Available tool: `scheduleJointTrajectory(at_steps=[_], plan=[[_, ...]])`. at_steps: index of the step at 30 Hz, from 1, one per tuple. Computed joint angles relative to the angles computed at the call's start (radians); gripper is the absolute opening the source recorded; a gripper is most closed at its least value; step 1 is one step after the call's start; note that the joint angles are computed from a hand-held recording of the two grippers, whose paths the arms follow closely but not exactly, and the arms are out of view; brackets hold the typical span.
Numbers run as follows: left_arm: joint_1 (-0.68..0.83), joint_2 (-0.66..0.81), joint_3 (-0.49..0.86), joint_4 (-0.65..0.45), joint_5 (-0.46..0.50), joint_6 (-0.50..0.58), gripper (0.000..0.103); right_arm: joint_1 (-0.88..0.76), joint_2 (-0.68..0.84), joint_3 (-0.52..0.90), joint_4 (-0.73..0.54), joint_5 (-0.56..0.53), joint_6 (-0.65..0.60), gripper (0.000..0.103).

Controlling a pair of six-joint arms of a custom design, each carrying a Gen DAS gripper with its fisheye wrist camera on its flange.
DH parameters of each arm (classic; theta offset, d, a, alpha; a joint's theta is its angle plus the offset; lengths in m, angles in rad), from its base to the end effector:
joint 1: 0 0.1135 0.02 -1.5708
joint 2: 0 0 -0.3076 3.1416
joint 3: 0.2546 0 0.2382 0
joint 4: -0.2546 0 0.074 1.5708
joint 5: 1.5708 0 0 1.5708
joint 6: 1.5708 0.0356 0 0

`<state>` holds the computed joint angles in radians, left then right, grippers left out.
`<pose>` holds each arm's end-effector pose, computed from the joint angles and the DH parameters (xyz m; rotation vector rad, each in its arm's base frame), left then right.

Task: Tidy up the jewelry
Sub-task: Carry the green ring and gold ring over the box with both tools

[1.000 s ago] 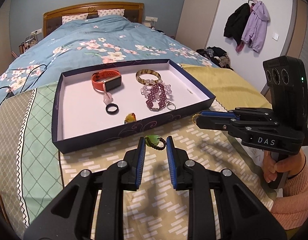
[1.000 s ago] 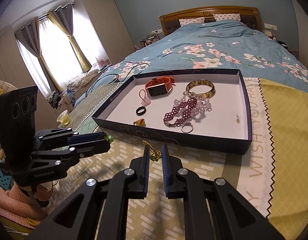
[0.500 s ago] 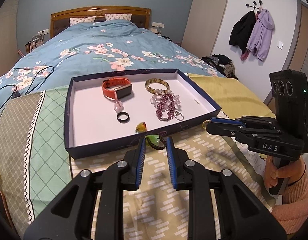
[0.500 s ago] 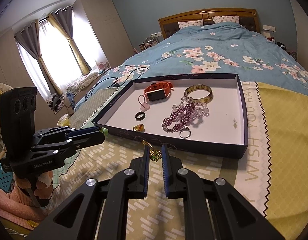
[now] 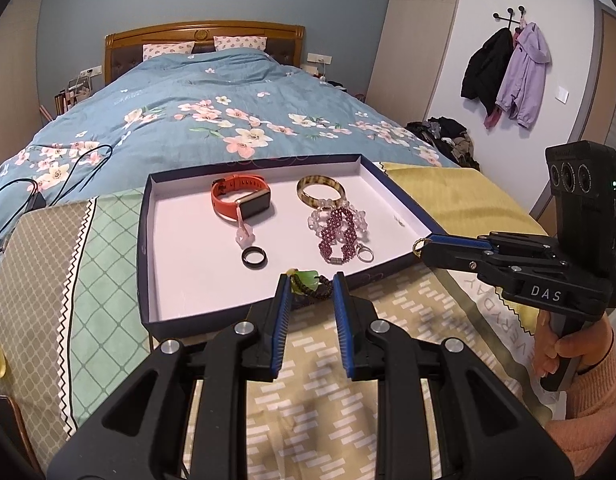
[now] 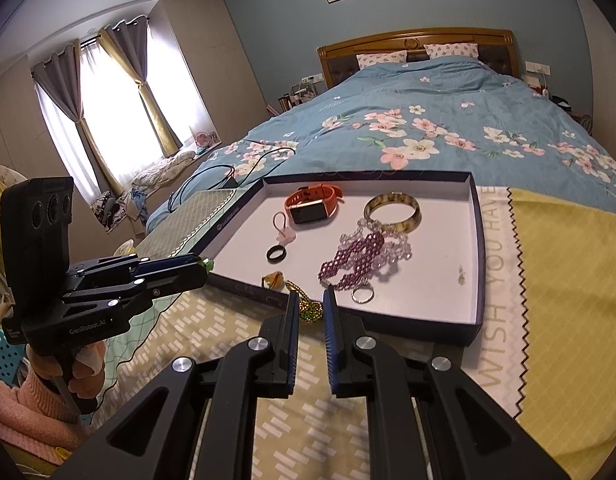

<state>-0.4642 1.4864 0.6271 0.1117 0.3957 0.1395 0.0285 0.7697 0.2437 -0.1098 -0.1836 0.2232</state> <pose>0.2338 -0.1324 0.2119 0.8831 2.1536 -0.6223 0.1161 0.0098 0.1990 0.1128 2.2125 0.3423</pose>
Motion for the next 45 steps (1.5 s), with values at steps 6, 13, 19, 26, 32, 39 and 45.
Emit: scheduleJointTrajectory(at_steps=[6, 13, 19, 26, 32, 39, 45], plan=[[0.004, 0.015, 0.026, 0.004, -0.008, -0.007, 0.022, -0.057, 0.052, 0.015, 0.034, -0.034, -0.038, 0.01], [-0.004, 0.047, 0.064, 0.002, -0.024, -0.015, 0.022, -0.107, 0.144, 0.029, 0.099, -0.076, -0.065, 0.01], [-0.011, 0.057, 0.076, 0.002, -0.036, -0.019, 0.022, -0.108, 0.188, 0.038, 0.132, -0.074, -0.073, 0.01], [-0.015, 0.099, 0.103, 0.007, -0.046, -0.021, 0.022, -0.112, 0.228, 0.04, 0.162, -0.074, -0.076, 0.01], [-0.023, 0.136, 0.124, 0.013, -0.063, -0.022, 0.022, -0.115, 0.281, 0.047, 0.192, -0.066, -0.08, 0.01], [-0.034, 0.175, 0.149, 0.011, -0.084, -0.032, 0.022, -0.125, 0.332, 0.056, 0.214, -0.07, -0.087, 0.01], [-0.037, 0.187, 0.157, 0.013, -0.093, -0.039, 0.022, -0.128, 0.356, 0.06, 0.226, -0.073, -0.091, 0.01]])
